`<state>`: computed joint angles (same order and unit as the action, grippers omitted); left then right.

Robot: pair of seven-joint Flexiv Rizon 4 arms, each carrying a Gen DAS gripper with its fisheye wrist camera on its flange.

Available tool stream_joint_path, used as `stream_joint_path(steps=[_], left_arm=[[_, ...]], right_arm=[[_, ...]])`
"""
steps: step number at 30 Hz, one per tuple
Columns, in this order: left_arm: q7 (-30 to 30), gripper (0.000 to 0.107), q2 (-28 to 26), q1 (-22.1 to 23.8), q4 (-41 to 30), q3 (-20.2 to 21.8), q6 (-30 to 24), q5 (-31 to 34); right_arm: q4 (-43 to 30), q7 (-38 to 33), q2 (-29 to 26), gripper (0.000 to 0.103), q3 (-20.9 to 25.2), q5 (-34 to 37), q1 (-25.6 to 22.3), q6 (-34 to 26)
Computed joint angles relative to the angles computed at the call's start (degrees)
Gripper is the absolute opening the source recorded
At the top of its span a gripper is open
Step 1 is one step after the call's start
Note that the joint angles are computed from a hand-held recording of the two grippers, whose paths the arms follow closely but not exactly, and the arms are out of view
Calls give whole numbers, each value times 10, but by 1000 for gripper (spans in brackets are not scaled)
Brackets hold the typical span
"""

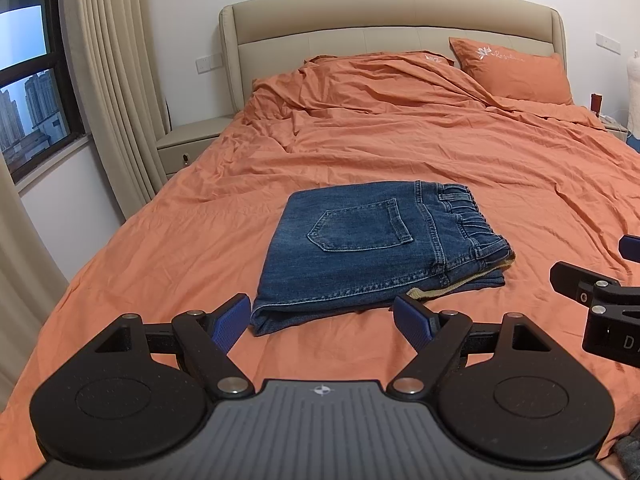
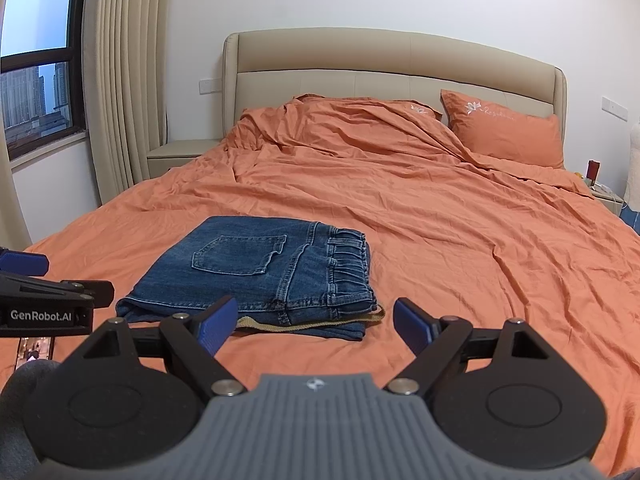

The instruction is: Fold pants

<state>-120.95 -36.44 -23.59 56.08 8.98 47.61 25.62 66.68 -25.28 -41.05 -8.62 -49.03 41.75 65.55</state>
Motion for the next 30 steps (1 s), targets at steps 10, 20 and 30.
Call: stream_joint_path(steps=[10,20,30], left_arm=[[1,95,0,1,-1,0,0,0],[2,95,2,2,0,-1,-1,0],[11,95,12,9,17,-6,19,-9]], right_arm=[[0,2,0,82,-1,0,1,1],[1,-1,-2,81,4,6,1,-4],[1,-3,-2,82,3,11,-1,-5]])
